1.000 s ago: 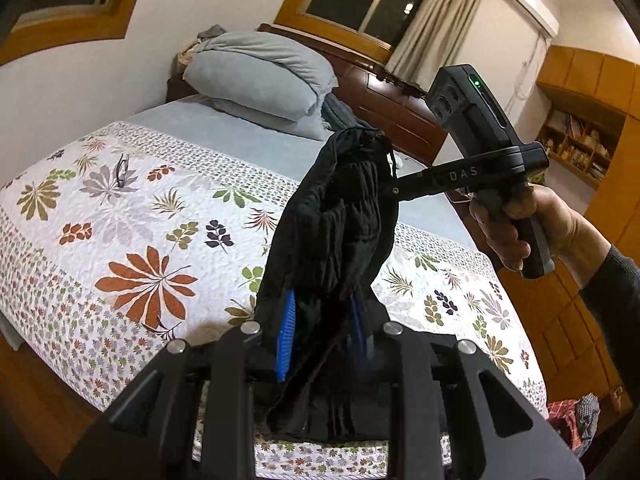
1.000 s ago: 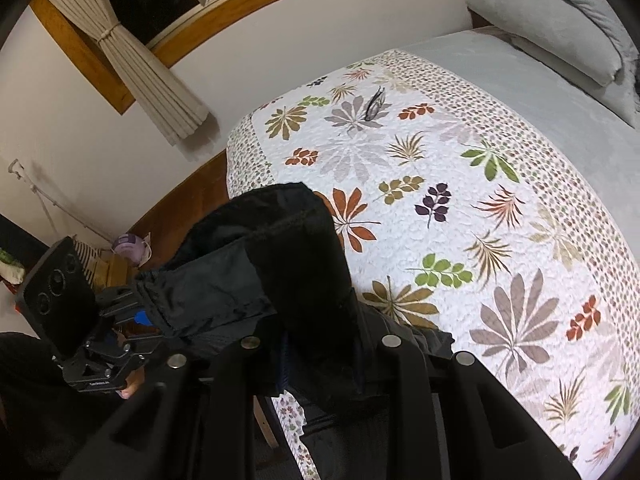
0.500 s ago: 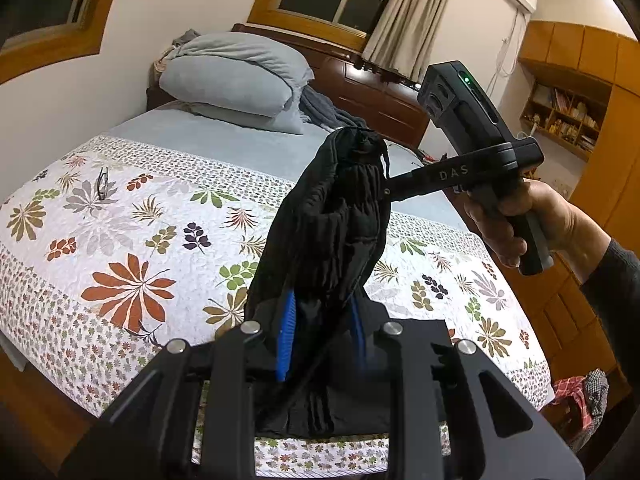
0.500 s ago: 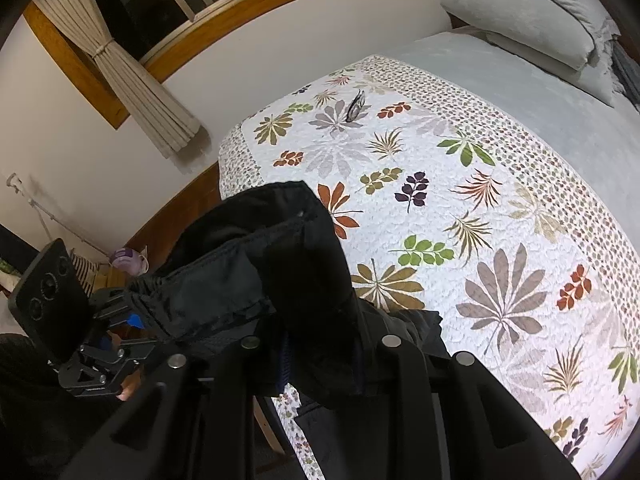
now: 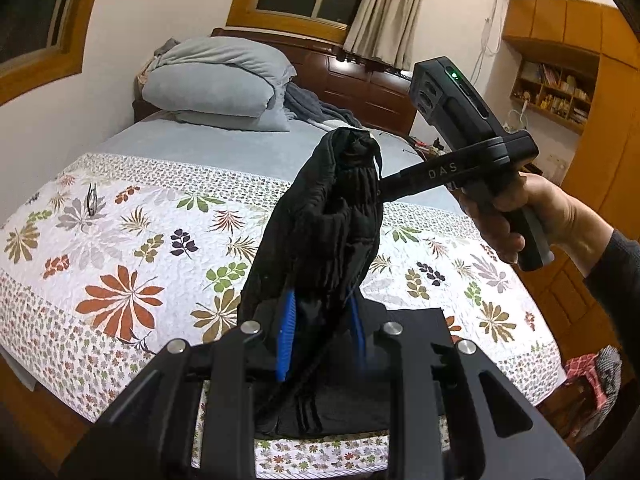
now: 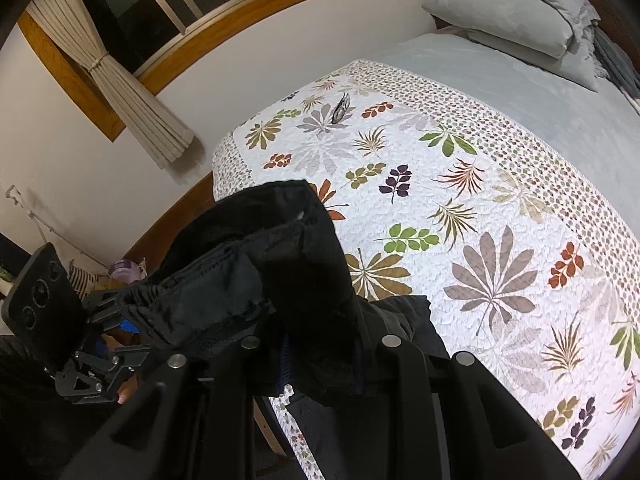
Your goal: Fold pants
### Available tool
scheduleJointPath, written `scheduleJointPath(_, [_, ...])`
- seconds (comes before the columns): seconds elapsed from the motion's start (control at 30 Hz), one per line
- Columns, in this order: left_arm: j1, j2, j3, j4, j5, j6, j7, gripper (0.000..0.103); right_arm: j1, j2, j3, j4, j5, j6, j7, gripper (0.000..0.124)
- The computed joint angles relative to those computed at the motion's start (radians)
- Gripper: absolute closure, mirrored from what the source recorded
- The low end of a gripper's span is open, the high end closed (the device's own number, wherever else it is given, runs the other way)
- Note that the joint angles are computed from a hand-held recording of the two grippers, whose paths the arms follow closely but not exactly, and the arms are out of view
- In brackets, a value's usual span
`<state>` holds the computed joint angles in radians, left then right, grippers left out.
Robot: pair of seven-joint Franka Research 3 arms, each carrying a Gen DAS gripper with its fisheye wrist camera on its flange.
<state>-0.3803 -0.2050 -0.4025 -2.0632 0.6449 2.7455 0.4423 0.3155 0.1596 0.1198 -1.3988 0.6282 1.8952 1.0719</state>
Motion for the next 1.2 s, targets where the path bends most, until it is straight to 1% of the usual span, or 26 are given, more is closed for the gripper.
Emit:
scheduleJointPath(0.1, [-0.001,0.023,-0.02,0.032,0.044,-0.038,-0.008,0.08,-0.01,-0.02,-0.005,-0.039,0.023,0.013,-0.019,0.1])
scheduleJointPath(0.5, [-0.07,0.115,-0.014,0.124,0.11,-0.102,-0.014,0.08,-0.041,-0.075,-0.03,-0.155,0.081,0.038,-0.078,0.1])
scheduleJointPath(0.87, [-0.141,0.204,0.008,0.196,0.119,-0.115,0.011,0.082,-0.066,-0.108,-0.051,-0.242,0.122,0.055,-0.135,0.1])
scheduleJointPath(1.2, [-0.191,0.274,0.028,0.229,0.087,-0.085,0.049,0.082,-0.09,-0.16,-0.074,-0.36,0.169,0.079,-0.23,0.1])
